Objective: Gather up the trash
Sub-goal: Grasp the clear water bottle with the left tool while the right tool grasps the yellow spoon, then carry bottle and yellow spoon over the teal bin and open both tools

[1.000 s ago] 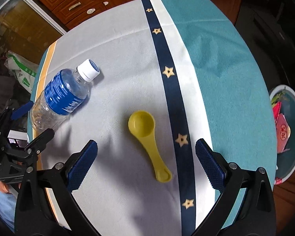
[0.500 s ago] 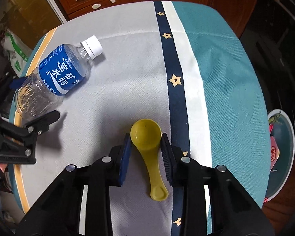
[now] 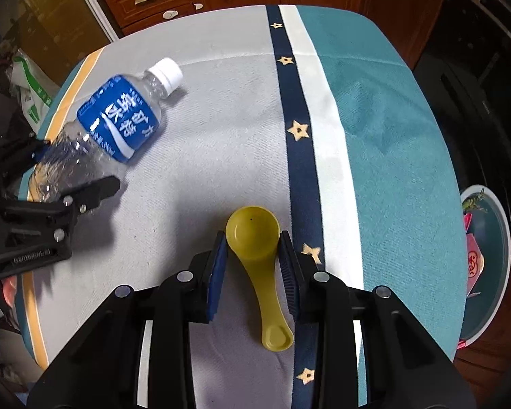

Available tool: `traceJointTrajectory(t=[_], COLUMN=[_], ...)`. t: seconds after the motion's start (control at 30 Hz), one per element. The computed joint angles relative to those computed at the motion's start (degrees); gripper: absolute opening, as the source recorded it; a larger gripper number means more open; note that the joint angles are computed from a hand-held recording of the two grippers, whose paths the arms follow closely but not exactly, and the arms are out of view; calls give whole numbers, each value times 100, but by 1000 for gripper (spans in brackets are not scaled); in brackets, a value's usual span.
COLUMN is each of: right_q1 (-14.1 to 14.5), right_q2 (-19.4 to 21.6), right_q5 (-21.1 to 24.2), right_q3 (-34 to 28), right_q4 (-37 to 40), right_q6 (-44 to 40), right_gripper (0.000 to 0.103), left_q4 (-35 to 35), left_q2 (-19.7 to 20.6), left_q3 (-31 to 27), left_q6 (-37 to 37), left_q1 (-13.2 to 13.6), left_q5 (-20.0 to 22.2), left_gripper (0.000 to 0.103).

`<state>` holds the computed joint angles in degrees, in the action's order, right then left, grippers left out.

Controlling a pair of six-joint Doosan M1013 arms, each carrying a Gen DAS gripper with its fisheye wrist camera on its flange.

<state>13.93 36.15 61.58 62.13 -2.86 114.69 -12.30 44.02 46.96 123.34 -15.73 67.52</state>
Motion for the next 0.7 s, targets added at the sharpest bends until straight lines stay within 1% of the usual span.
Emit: traceJointTrajectory(t=[0.27, 0.5, 0.7], right_q1=[-59, -113, -101], right_q2=[-264, -596, -876], right_q5=[-258, -530, -758], right_q3=[292, 676, 1019], right_q4=[45, 99, 133], right_q6=[58, 134, 218], right_gripper=[29, 29, 29], left_q4=[-44, -128, -198], left_q2=[-347, -641, -868], left_q3=[442, 802, 1107], left_q6=[-104, -132, -124], left_q1=[-87, -165, -208], left_q5=[-215, -369, -460], left_gripper=[65, 65, 65])
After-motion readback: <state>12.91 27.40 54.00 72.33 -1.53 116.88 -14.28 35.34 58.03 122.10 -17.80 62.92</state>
